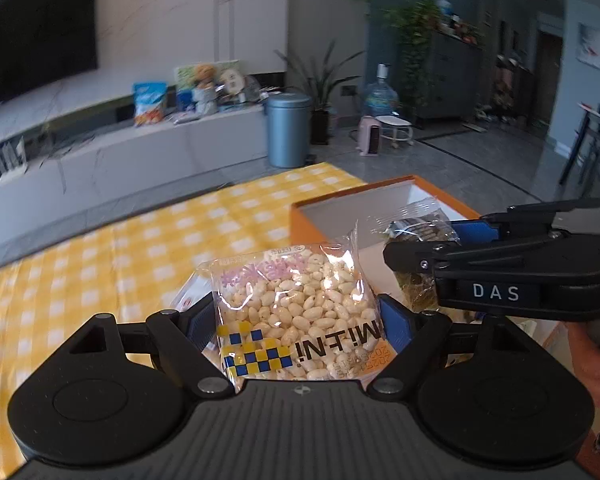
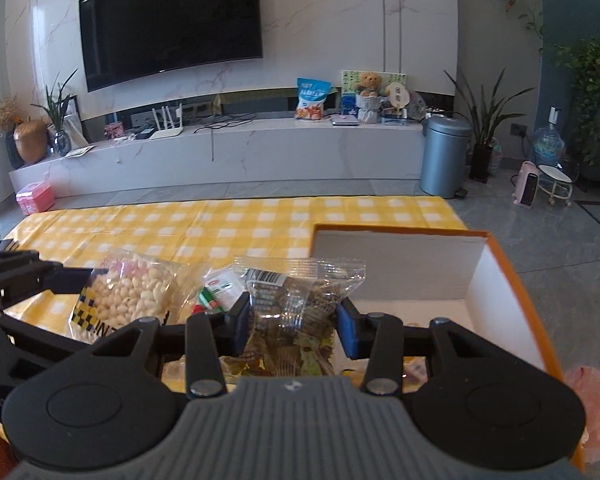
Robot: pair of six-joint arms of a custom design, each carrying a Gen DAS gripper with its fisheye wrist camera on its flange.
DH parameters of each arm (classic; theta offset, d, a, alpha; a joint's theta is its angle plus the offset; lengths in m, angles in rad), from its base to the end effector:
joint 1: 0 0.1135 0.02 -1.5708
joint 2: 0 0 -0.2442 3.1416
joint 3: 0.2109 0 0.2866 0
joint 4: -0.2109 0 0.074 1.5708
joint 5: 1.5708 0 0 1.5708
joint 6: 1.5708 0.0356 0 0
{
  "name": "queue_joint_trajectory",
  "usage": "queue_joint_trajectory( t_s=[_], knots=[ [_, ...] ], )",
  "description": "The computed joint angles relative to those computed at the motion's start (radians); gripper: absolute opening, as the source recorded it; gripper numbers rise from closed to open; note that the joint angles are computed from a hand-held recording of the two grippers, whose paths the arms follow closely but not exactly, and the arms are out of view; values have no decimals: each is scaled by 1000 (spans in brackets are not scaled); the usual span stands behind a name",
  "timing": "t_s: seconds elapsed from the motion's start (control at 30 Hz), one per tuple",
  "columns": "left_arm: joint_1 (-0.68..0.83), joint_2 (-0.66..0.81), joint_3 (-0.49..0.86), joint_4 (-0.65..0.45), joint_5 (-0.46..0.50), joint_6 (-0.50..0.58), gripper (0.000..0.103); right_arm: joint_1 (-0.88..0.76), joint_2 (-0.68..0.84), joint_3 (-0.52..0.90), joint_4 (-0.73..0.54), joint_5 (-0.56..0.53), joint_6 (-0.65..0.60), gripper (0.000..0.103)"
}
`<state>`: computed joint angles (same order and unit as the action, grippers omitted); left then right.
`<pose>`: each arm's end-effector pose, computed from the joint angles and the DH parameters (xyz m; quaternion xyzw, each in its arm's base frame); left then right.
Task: Organize snacks
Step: 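Lift both held bags and carry them over the orange box, then open both tools to drop the bags into the orange box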
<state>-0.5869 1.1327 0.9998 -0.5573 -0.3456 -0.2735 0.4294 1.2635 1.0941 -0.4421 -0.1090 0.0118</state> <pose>0.2440 -0.1478 0.2885 0.0667 0.8917 -0.0337 0.4465 0.2912 0.1376 0.2954 -0.2082 0.8614 0.1480 0.4390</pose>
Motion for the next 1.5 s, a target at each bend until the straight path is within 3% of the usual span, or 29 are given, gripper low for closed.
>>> queue_joint_trajectory(
  t_s=[0.2,0.47,0.7,0.87,1.2,1.5],
  knots=[
    [10,192,152,35,81,121,95,-118,60,77,-54,-41,-35,42],
    [22,489,422,-30,164,305,95,-220,249,260,-188,-41,-108,42],
    [38,640,542,-78,171,385,95,-237,388,377,-244,-14,-180,42],
    [25,718,602,-116,112,451,95,-221,452,425,-241,45,-239,42],
    [26,855,714,-166,79,549,95,-205,561,496,-242,85,-375,43],
    [53,931,797,-210,105,495,96,-199,607,504,-247,116,-406,43]
  ],
)
